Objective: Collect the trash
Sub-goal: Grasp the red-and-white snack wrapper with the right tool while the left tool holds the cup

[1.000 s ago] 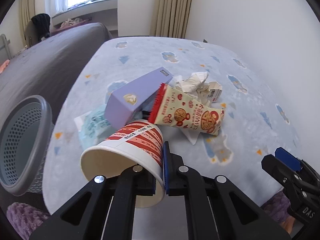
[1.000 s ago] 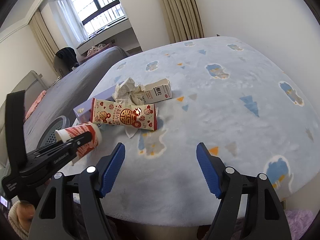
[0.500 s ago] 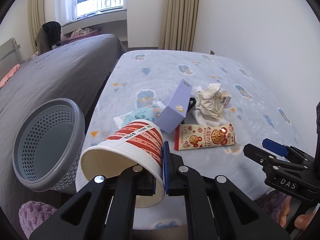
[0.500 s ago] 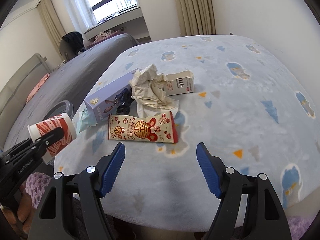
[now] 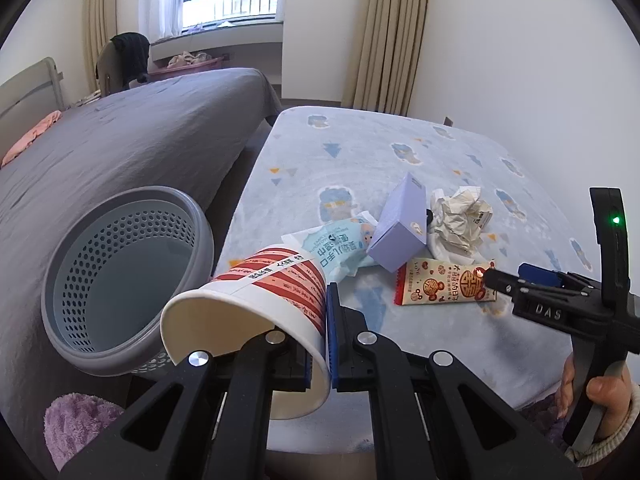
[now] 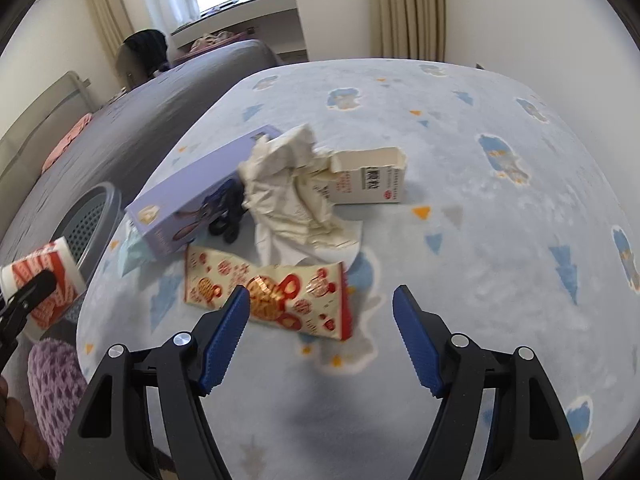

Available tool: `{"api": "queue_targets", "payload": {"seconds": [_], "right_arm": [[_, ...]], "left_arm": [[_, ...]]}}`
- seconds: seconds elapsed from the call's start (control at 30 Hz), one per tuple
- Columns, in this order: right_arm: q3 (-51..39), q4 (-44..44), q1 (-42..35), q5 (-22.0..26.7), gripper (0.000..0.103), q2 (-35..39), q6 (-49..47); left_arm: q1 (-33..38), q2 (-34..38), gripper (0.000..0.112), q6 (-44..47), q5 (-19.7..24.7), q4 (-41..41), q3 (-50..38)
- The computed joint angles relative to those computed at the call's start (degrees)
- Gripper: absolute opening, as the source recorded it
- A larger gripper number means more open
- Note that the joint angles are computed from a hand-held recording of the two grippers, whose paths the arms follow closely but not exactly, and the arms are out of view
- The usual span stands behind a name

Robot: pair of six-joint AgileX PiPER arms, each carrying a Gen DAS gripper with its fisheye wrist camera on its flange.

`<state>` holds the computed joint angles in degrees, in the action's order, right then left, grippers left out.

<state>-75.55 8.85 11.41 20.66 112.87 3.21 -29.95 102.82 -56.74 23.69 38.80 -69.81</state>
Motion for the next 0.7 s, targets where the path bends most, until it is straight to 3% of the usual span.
{"api": "queue_targets", "payload": {"seconds": [0.2,0.43,0.7], "right_arm": [[-4.34,-3.23,-3.0,1.95,0.071,2.54,5.16],[-13.44,-3.19,-4.98,8.58,0.071,8.94,4.9],[-6.43,-0.93,-2.91,7.36,0.071,5.41,1.5]], "left_arm": [[0.15,0.69,0.007,0.16,0.34,-0.19,-0.63],[-0.14,1.29,0.006,-0.37,0.88,0.45,-1.34],[0.55,1.6,0.007,-1.04,1.19,0.72,-1.66]]}}
